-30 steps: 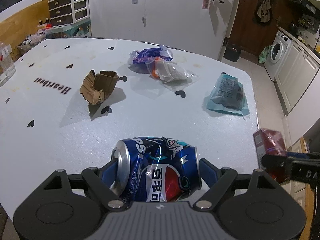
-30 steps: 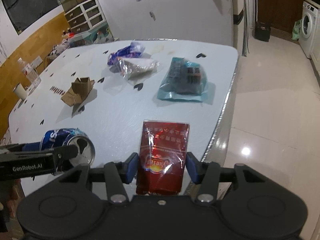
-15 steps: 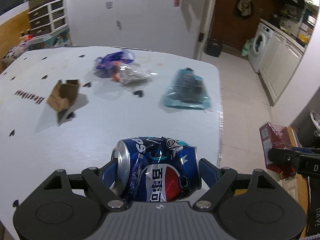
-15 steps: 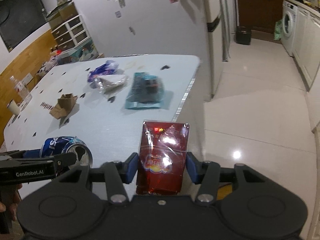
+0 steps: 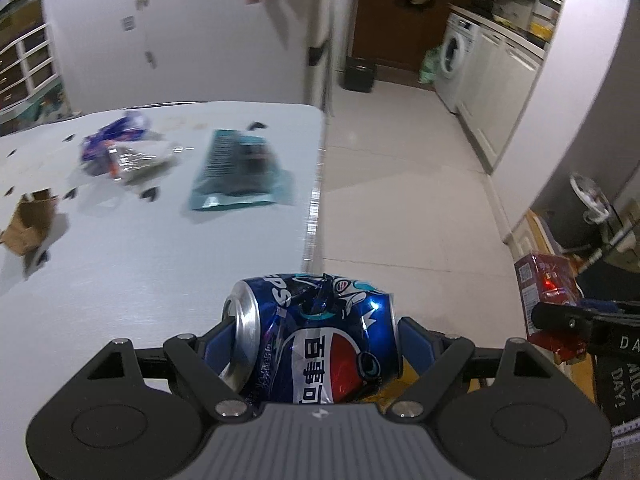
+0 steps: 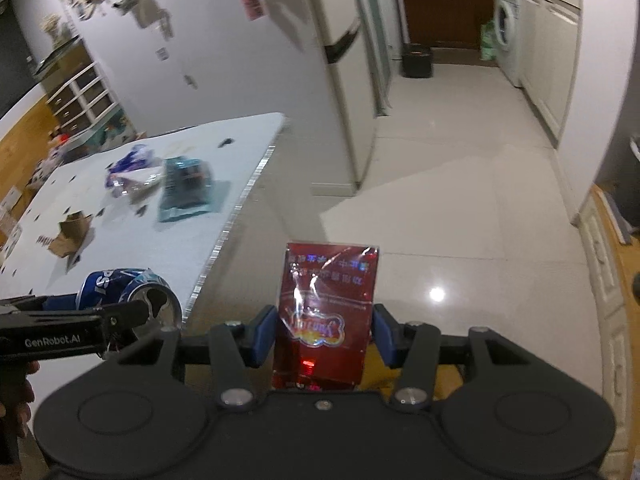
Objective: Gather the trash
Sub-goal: 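Carry the Pepsi can with the left tool while the right tool carries the red pack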
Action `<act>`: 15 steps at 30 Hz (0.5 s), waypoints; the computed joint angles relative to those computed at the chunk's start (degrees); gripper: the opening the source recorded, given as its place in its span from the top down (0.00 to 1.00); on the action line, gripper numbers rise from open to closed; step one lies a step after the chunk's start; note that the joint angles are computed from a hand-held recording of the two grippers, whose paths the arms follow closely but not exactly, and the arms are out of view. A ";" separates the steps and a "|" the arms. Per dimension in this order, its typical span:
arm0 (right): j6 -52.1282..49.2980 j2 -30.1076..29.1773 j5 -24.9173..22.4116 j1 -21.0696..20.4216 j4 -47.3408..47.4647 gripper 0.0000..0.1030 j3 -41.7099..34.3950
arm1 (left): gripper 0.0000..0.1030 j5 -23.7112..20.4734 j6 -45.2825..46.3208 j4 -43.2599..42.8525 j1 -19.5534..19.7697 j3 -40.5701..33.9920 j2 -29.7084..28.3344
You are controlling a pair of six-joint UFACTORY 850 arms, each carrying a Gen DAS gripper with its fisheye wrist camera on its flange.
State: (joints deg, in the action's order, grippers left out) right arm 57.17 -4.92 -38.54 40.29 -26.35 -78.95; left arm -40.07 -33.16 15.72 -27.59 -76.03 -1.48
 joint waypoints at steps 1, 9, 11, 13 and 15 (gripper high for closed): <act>0.54 0.72 -0.09 -0.26 -0.21 0.49 0.89 | 0.18 0.01 0.33 -0.29 -0.53 -0.44 -0.56; 4.65 5.90 -1.06 -2.26 -1.27 0.49 7.53 | 0.18 0.21 4.25 -3.83 -3.51 -3.69 -5.02; 5.24 6.94 -1.29 -2.79 -1.19 0.49 8.97 | 0.18 0.20 5.56 -5.09 -4.13 -4.45 -6.20; 5.75 7.80 -1.43 -3.42 -0.91 0.49 10.31 | 0.18 0.20 7.10 -6.68 -4.58 -5.12 -7.40; 6.26 8.43 -1.55 -4.05 -0.61 0.49 11.51 | 0.18 0.13 8.69 -8.44 -4.80 -5.82 -8.70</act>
State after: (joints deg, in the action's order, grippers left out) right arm 63.44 3.51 -40.09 36.24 -26.96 -67.43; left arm -39.95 -24.47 7.28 -32.38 -81.85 -10.18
